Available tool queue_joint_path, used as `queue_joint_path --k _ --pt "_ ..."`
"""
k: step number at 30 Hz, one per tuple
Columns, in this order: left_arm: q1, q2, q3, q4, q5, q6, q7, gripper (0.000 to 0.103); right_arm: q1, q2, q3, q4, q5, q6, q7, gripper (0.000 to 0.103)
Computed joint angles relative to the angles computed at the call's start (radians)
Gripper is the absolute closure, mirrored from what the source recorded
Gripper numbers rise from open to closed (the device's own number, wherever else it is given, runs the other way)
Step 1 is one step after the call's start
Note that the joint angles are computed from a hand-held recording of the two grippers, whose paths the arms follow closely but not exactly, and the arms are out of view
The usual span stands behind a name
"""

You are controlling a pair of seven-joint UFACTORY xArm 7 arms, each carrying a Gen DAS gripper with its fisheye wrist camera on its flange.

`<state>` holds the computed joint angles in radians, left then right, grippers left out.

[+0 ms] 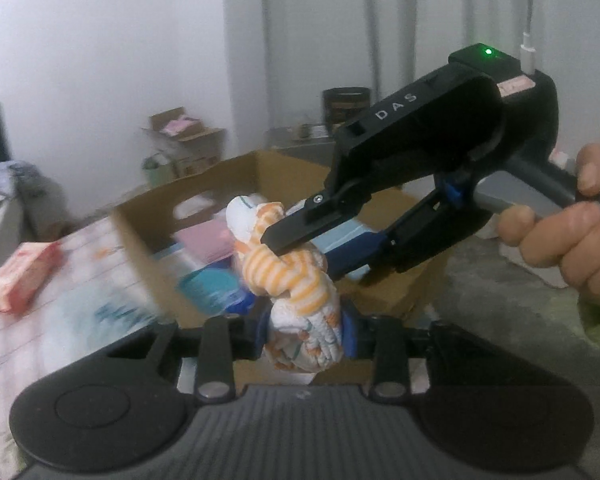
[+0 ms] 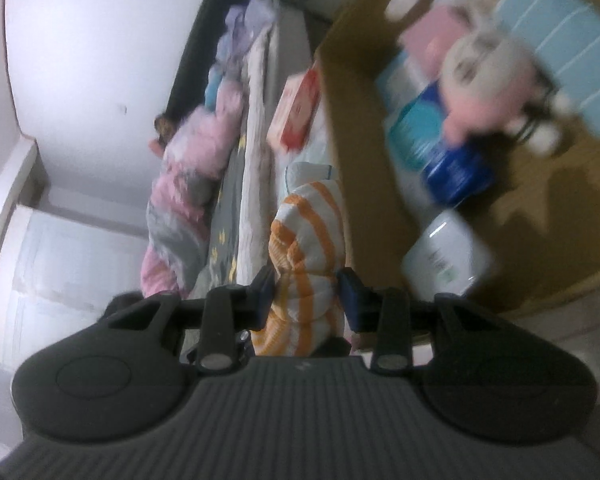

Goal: Organize soft objects
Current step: 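Lift and carry the orange plush toy with the right gripper over the box, then lower the orange plush toy into the box and open the right gripper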

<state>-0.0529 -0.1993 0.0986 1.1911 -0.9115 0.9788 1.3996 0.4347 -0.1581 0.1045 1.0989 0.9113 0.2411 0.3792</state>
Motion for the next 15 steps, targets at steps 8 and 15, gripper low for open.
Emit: queue_joint_path --k 8,15 --pt "0.010 0.195 -0.063 0.185 0.037 0.149 -0.205 0.051 -0.086 0.021 -0.085 0.036 -0.037 0.208 -0.105 0.068" --pt "0.060 0.243 -0.098 0.221 0.099 0.182 -0.249 0.043 -0.210 0.185 -0.073 0.190 -0.129 0.452 -0.183 0.068"
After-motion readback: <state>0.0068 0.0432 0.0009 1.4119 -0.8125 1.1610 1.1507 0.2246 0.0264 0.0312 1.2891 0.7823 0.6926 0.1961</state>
